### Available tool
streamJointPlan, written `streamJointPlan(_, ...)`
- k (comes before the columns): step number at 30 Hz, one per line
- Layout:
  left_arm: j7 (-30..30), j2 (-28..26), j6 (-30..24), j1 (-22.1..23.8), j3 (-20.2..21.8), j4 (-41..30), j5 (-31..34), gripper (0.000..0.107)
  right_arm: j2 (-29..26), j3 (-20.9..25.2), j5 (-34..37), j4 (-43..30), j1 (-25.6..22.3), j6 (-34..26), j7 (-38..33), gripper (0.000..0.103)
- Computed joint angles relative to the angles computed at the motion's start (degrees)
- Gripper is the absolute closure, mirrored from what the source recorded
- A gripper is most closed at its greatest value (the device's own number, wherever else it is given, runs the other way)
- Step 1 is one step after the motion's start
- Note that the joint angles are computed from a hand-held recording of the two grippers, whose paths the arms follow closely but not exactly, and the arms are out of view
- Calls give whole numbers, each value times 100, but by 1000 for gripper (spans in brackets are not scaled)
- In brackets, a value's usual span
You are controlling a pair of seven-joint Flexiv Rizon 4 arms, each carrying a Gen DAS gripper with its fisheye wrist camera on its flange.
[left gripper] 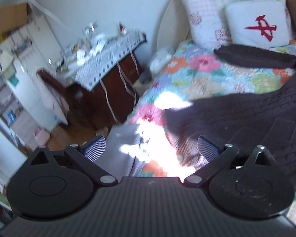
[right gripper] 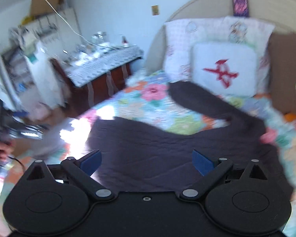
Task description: Fold clothes
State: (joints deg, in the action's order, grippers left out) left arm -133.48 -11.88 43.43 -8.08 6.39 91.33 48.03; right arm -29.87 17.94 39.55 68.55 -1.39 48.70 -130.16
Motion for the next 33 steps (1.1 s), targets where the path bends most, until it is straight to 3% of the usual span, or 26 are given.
streamJointPlan(3, 472, 201, 265, 280, 21, 408, -609, 5, -96, 273, 570, -306, -363, -910, -59, 3)
streamJointPlan(6, 1164, 68, 895, 644, -61, 845, -1628, 5, -191, 116, 407, -268, -24, -932, -14, 9)
streamJointPlan(8, 1809, -147, 1748, 911, -191, 1285, -2553, 7, -308, 23, 194, -222, 255, -847, 107, 15)
streamJointPlan(10, 2066, -472, 2475, 1038, -319, 1568, -3262, 10, -473, -114, -179, -112, 641, -621, 399, 44)
streamJointPlan(11, 2161, -648, 2777, 1100, -420, 1676, -3610, 14, -511, -169, -413, 65, 843, -370, 434, 52)
streamJointPlan(12, 2242, -809, 2958, 1125, -486, 1718, -3858, 18, -551, -213, -656, 258, 1038, -92, 454, 70)
streamJointPlan(13, 2321, -959, 3092, 1134, -535, 1737, -4065, 19, -582, -208, -871, 439, 1166, 121, 408, 79)
streamJointPlan(16, 2444, -1370, 3405, 1045, -485, 1658, -4428, 19, -656, -152, -1399, 913, 1399, 658, 277, 79)
streamJointPlan(19, 2393, -1720, 3523, 931, -313, 1471, -4722, 19, -807, 85, -1604, 917, 1267, 584, 145, 75)
streamJointPlan(22, 2860, -1843, 3908, 1547, -1067, 1712, -5475, 24, -931, 145, -1719, 833, 1204, 567, 211, 65)
streamJointPlan(24, 3452, -1914, 4062, 1898, -1606, 1832, -6126, 76, -997, 230, -1693, 811, 1119, 696, 143, 59)
streamJointPlan(25, 3451, -1945, 3945, 1894, -1601, 1739, -6062, 77, -1043, 274, -1659, 777, 1072, 749, 126, 53)
streamJointPlan(27, 3452, -2025, 3851, 1429, -1091, 1459, -5852, 87, -1160, 329, -1588, 666, 1001, 773, 203, 52)
streamJointPlan(29, 3492, -2102, 3753, 936, -555, 1160, -5624, 89, -1241, 236, -1636, 643, 1066, 921, 406, 52)
streamJointPlan(31, 3517, -2152, 3653, 530, -104, 912, -5378, 89, -1250, -155, -1926, 876, 1438, 1730, 887, 52)
streamJointPlan(33, 3518, -2183, 3564, 224, 247, 737, -5104, 89, -1338, -132, -1987, 814, 1482, 2006, 1245, 52)
